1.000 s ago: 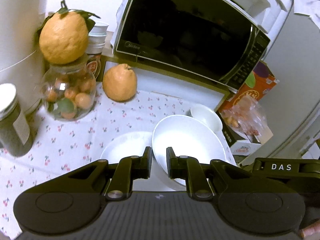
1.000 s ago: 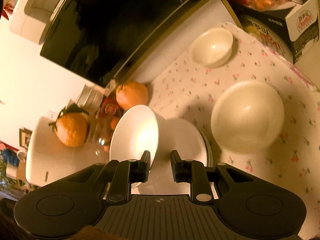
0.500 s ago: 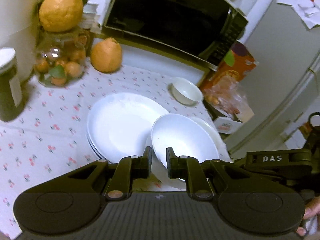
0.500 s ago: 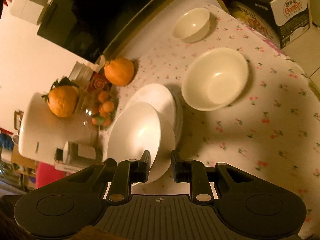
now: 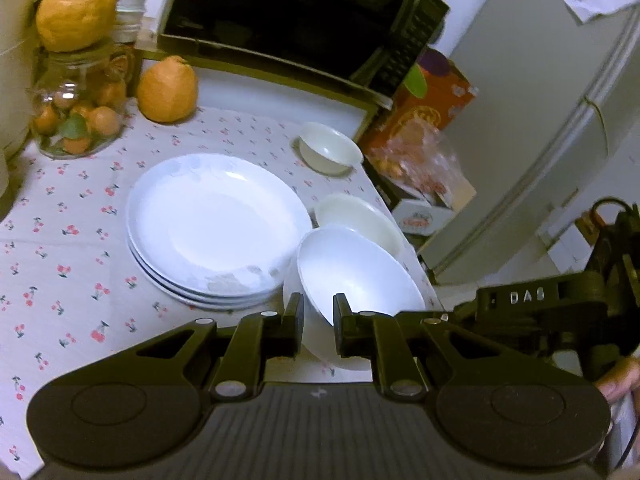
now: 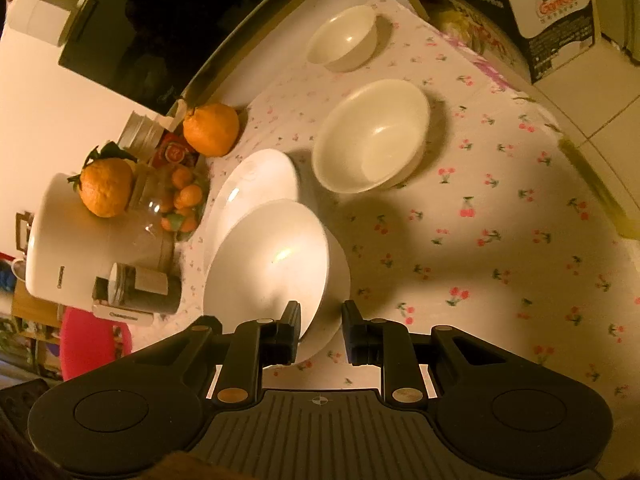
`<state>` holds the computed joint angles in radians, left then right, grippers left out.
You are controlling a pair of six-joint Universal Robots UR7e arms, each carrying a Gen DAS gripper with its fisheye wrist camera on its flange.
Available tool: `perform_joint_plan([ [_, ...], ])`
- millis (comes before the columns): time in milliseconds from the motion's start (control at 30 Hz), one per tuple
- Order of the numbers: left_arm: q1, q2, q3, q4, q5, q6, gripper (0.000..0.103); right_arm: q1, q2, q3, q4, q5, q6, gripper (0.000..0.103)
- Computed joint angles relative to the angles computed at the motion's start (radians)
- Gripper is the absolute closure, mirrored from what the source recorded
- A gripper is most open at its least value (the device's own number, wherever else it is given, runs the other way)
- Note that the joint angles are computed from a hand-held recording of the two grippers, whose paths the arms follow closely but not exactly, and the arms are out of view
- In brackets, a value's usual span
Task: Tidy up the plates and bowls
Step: 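Lift the white bowl with both tools and carry it beside the plate stack, then lower the white bowl onto the table and open both tools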
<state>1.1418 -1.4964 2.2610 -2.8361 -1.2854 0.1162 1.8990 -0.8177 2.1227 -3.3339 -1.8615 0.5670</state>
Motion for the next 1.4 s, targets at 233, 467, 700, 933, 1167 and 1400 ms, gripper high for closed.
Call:
perform_joint_plan([
  [233, -0.013, 0.022, 0.010, 0.065, -0.004, -0.017, 0.089, -0.031, -0.029, 0.042, 0.019, -0.028, -0.007, 0.081],
  [467, 0.000, 0.051, -0.004, 0.123, -0.002, -0.047, 0.090, -0.039, -0.037, 0.043, 0.043, -0.059, -0.019, 0.081],
  [700, 0.004, 0.058, -0.013, 0.160, -0.015, -0.059, 0.089, -0.039, -0.041, 0.042, 0.067, -0.087, -0.020, 0.080],
  [933, 0.003, 0.067, -0.018, 0.170, -0.028, -0.047, 0.089, -0.058, -0.042, 0.048, 0.067, -0.079, -0.007, 0.079],
  [1167, 0.002, 0.070, -0.022, 0.195, -0.024, -0.053, 0.087, -0.058, -0.041, 0.048, 0.064, -0.072, -0.004, 0.079],
  [1400, 0.007, 0.071, -0.033, 0.207, -0.022, -0.068, 0.078, -0.071, -0.051, 0.054, 0.074, -0.046, 0.012, 0.072],
])
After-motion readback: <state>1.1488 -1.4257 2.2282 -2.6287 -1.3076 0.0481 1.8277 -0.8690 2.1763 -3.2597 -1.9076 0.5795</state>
